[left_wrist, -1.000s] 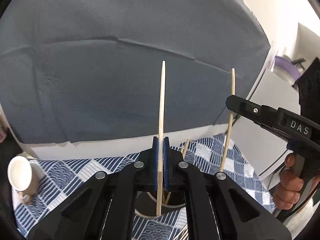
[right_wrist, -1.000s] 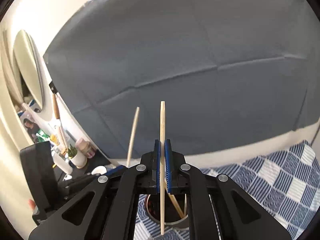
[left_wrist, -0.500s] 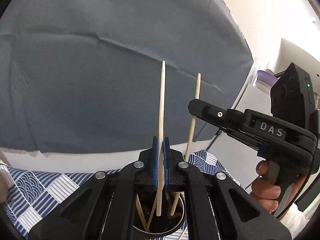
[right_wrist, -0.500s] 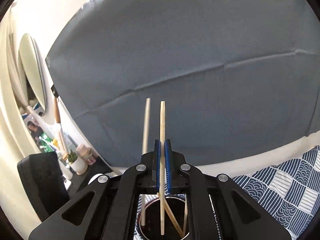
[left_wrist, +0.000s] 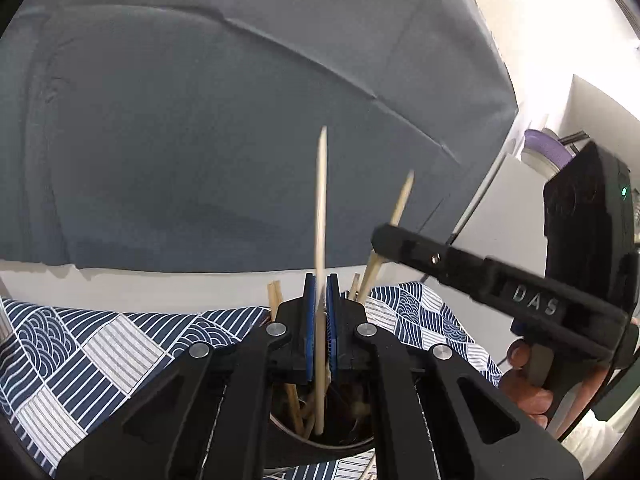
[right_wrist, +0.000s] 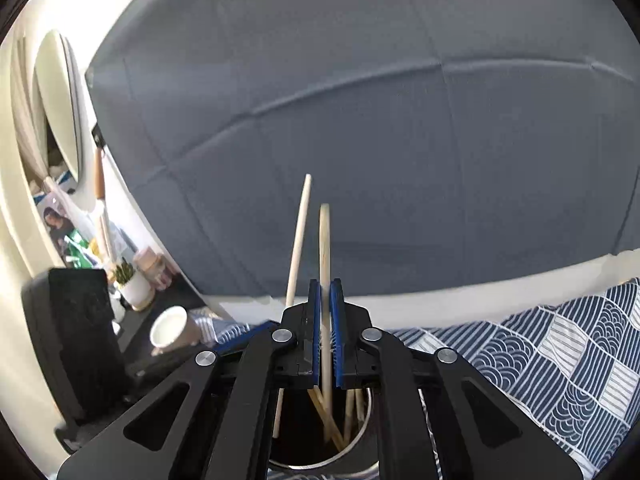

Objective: Organize utensils
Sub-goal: 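Lower the sticks into the holder and open both tools, then move both open tools down to the remaining sticks on the cloth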

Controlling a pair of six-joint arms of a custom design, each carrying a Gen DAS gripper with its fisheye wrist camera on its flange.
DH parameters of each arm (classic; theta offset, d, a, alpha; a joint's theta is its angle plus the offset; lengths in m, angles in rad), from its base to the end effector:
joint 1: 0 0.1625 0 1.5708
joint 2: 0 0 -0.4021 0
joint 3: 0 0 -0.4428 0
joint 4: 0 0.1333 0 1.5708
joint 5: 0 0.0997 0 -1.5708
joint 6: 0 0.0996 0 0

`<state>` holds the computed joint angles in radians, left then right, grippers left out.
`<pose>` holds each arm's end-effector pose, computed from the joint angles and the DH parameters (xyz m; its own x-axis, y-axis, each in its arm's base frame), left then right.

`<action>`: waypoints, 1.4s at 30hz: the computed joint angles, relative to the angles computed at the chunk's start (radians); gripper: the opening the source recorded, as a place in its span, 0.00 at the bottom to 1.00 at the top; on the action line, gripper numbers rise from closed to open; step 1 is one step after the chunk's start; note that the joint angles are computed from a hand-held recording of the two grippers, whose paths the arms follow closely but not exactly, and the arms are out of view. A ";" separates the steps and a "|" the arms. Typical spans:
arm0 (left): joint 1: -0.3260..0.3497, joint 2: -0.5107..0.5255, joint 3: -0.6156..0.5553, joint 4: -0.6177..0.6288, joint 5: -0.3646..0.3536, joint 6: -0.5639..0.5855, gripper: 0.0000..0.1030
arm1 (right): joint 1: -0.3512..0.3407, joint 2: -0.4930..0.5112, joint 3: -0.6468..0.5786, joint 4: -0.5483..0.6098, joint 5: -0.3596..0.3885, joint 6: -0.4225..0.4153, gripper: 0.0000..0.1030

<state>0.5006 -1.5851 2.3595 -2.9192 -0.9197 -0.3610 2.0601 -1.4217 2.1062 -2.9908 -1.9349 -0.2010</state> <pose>-0.2909 -0.3799 0.2425 -0.8875 0.3627 -0.2843 0.4524 0.5677 -0.6878 0.3398 -0.4299 0.2780 -0.8487 -0.3544 0.3927 -0.5286 0.5957 -0.6047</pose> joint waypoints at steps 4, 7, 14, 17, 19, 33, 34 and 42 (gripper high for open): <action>-0.010 -0.040 0.019 0.027 0.009 -0.012 0.06 | 0.002 -0.020 0.016 -0.009 -0.011 0.005 0.09; -0.028 -0.071 0.028 0.057 0.026 -0.022 0.21 | 0.007 -0.040 0.020 -0.001 -0.029 0.014 0.16; -0.074 -0.154 0.040 0.203 0.069 -0.078 0.44 | 0.037 -0.087 0.042 0.026 -0.086 0.071 0.47; -0.101 -0.199 0.049 0.309 0.094 -0.131 0.53 | 0.060 -0.103 0.055 0.046 -0.125 0.098 0.62; -0.112 -0.213 0.044 0.386 0.101 -0.166 0.66 | 0.075 -0.116 0.064 0.084 -0.150 0.130 0.72; -0.175 -0.416 0.109 0.787 0.073 -0.369 0.92 | 0.121 -0.235 0.167 0.287 -0.257 0.311 0.86; -0.178 -0.430 0.114 0.819 0.071 -0.388 0.92 | 0.120 -0.240 0.174 0.292 -0.259 0.316 0.86; -0.187 -0.519 0.144 0.977 0.035 -0.485 0.92 | 0.097 -0.275 0.217 0.387 -0.263 0.370 0.86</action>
<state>0.3132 -2.1038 2.5039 -1.9422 -0.8846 -0.8456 2.1569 -1.6966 2.3229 -2.6041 -2.1976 0.1694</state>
